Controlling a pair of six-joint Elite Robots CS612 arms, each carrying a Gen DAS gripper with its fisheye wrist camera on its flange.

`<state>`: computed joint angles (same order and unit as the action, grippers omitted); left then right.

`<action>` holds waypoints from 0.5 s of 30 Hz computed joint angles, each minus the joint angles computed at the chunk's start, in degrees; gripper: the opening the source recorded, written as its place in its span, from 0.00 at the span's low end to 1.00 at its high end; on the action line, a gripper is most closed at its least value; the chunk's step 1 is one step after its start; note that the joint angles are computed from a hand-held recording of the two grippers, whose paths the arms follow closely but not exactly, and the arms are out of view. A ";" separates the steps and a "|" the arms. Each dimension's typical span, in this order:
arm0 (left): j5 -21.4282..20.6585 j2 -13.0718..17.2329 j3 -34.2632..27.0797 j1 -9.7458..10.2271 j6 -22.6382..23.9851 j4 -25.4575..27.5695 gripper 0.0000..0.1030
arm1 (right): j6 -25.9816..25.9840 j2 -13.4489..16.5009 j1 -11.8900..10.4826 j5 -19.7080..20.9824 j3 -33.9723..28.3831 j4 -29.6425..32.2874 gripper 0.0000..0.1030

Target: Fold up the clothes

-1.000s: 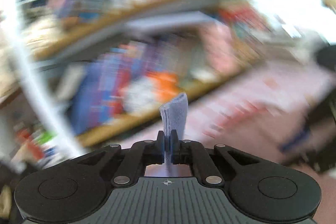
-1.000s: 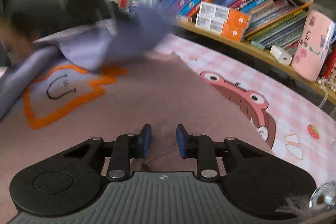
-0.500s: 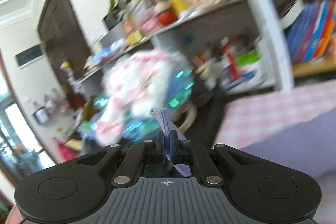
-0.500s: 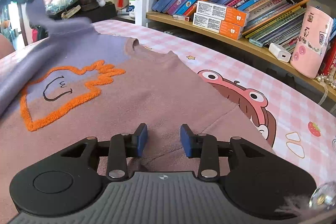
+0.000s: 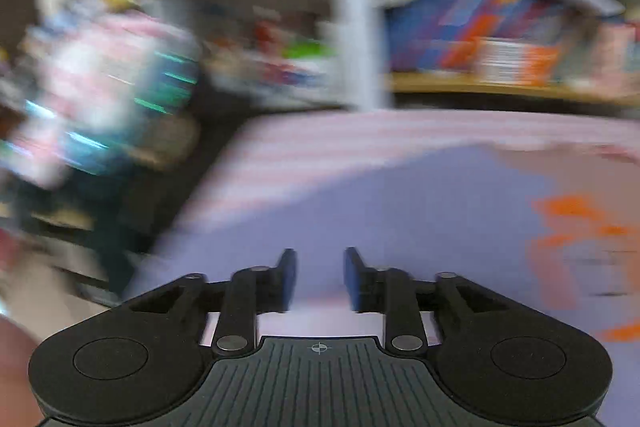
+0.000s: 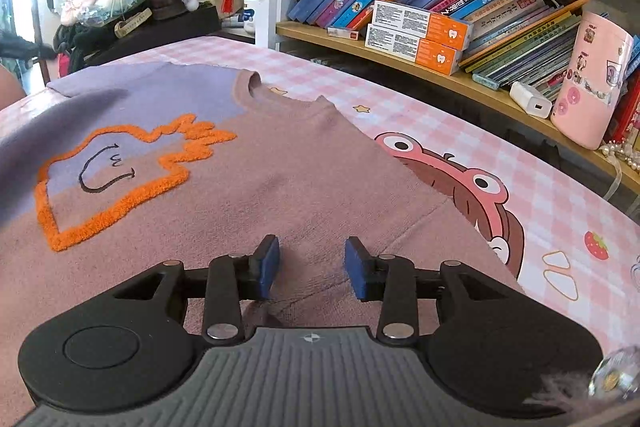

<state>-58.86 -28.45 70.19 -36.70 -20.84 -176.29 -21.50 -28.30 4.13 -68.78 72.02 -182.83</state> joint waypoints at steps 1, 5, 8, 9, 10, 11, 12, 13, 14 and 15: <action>-3.49 0.51 -0.64 -0.12 -0.36 -0.49 0.49 | -0.06 -0.04 0.02 -0.02 0.03 0.08 0.34; -6.88 1.73 -2.50 -0.78 -2.28 0.55 0.63 | 1.25 -0.89 -0.53 -0.28 1.57 -1.76 0.50; -4.84 1.42 -2.42 -1.11 -5.07 3.08 0.74 | 1.57 -1.71 -1.14 0.87 3.41 -4.08 0.50; -5.47 1.26 -2.16 -0.90 -6.18 2.98 0.74 | 0.93 -1.91 -1.29 2.00 3.82 -4.15 0.50; -6.11 1.09 -1.90 -0.70 -7.31 2.87 0.74 | -0.13 -2.09 -1.41 3.51 4.12 -3.81 0.51; -6.65 0.95 -1.68 -0.56 -8.24 2.67 0.74 | -1.23 -2.26 -1.53 5.00 4.40 -3.41 0.51; -6.97 0.90 -1.56 -0.53 -8.66 2.27 0.74 | -2.48 -2.38 -1.58 6.38 4.56 -2.86 0.51; -7.07 0.92 -1.58 -0.58 -8.67 2.05 0.75 | -3.94 -2.50 -1.51 7.54 4.63 -2.09 0.51; -6.68 1.04 -1.92 -0.78 -7.76 2.28 0.76 | -5.69 -2.62 -1.33 8.30 4.68 -1.02 0.51; -6.29 1.18 -2.28 -0.98 -6.84 2.52 0.77 | -7.45 -2.72 -0.98 7.94 4.71 -0.02 0.54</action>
<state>-65.15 -27.27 67.92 -37.68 -27.67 -173.77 -28.94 -31.02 3.15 -60.85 76.73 -182.85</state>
